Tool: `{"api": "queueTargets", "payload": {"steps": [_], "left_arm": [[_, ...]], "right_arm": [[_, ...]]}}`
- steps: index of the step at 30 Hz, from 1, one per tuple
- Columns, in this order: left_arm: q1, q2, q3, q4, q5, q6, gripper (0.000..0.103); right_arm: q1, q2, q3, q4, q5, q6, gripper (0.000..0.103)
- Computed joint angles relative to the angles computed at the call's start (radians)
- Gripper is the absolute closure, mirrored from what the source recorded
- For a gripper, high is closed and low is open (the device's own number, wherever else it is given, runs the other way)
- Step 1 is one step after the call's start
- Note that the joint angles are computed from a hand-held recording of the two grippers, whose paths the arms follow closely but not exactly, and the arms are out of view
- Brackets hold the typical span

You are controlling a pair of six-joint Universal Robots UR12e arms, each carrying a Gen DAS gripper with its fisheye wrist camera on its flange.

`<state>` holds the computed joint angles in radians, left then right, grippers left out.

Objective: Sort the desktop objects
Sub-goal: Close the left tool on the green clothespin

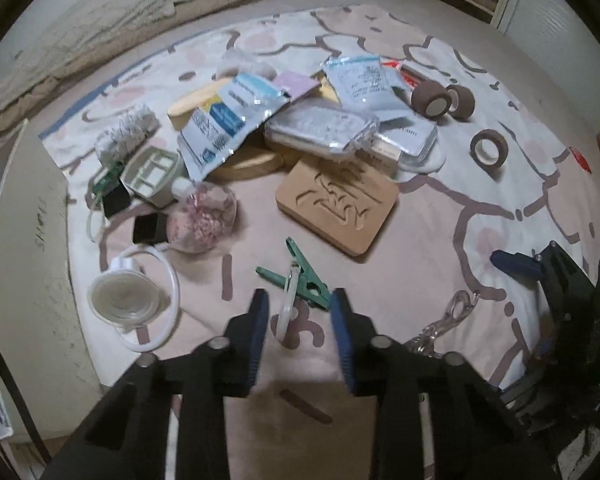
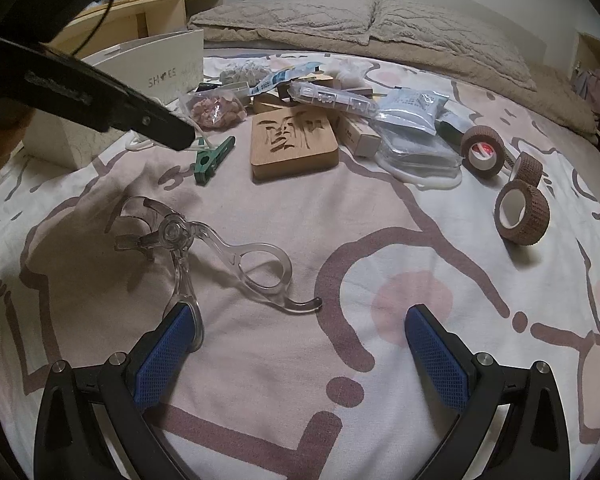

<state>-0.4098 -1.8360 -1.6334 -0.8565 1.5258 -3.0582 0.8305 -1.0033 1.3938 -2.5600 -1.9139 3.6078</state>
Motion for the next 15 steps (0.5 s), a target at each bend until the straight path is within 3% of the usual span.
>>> {"api": "queueTargets", "payload": {"steps": [5,15], "left_arm": [[-0.002,-0.006,0.006,-0.021,0.023,-0.009,0.096],[0.010,0.013,-0.005,0.004,-0.022,-0.025,0.098]], "right_arm": [[0.001,-0.002,0.003,-0.002,-0.001,0.002,0.000],[0.000,-0.003,0.007,-0.010,0.007,0.004,0.000]]}}
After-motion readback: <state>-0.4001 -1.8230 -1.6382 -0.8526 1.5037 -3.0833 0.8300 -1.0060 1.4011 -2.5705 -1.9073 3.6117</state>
